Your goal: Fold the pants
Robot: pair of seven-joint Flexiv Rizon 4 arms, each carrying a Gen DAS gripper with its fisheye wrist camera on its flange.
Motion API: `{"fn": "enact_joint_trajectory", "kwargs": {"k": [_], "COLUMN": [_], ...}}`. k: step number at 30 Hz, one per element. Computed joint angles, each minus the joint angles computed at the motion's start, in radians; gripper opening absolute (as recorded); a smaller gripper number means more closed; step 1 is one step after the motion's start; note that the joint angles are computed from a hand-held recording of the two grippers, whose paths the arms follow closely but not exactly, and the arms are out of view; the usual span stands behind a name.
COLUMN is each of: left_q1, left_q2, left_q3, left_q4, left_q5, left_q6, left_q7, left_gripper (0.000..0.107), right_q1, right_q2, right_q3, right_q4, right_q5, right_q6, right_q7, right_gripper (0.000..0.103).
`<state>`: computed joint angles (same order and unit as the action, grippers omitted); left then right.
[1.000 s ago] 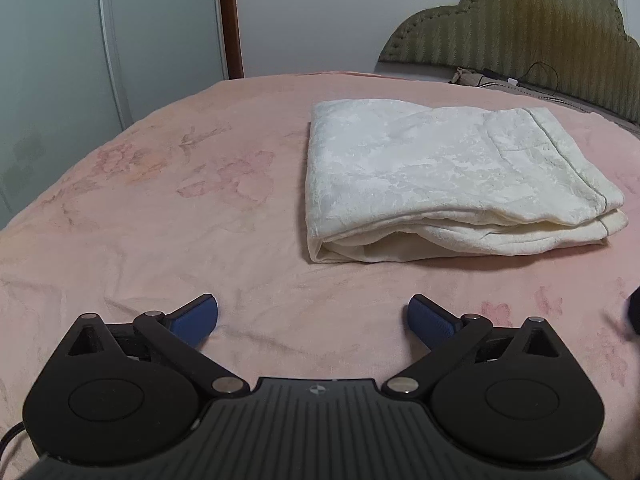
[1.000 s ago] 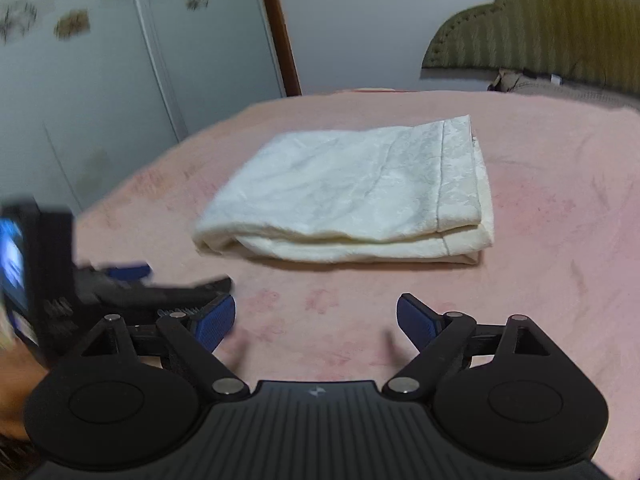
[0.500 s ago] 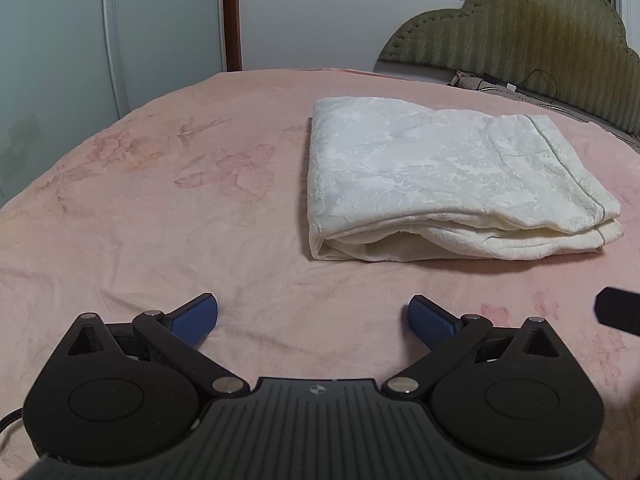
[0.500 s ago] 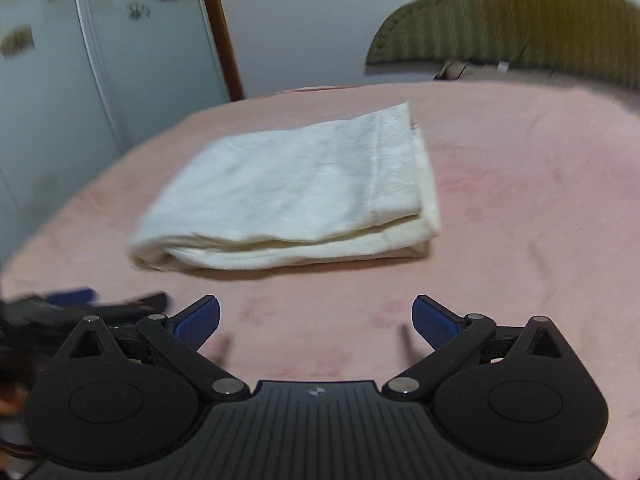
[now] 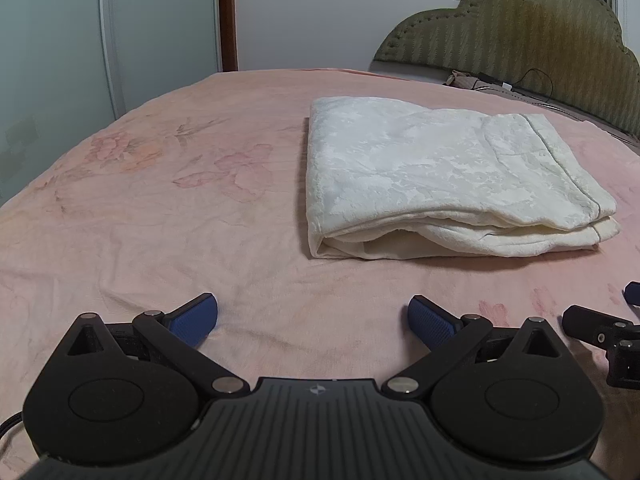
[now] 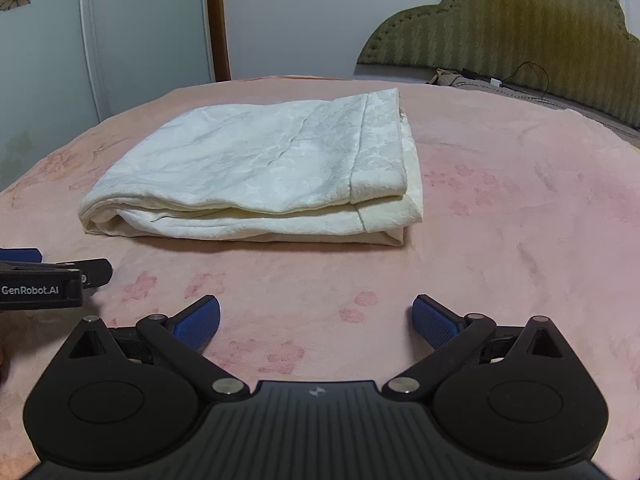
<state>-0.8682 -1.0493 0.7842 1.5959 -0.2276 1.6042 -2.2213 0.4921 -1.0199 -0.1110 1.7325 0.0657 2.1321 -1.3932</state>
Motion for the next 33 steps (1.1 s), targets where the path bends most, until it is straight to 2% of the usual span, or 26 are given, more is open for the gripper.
{"fn": "enact_joint_trajectory", "kwargs": {"k": [19, 33], "left_q1": [0.009, 0.007], "left_q2": [0.005, 0.001], "left_q3": [-0.014, -0.016], "left_q4": [0.005, 0.010], "left_q5": [-0.001, -0.034], "left_q6": [0.016, 0.024], "left_q7": [0.011, 0.040], "left_gripper": [0.103, 0.103], "right_q1": [-0.051, -0.055], "right_q2": [0.008, 0.009], "right_q3": [0.043, 0.047], "right_q4": [0.021, 0.022], "right_q5": [-0.087, -0.090], "right_q6": [0.009, 0.010], "right_q7": [-0.043, -0.044], "right_gripper": [0.103, 0.103]}}
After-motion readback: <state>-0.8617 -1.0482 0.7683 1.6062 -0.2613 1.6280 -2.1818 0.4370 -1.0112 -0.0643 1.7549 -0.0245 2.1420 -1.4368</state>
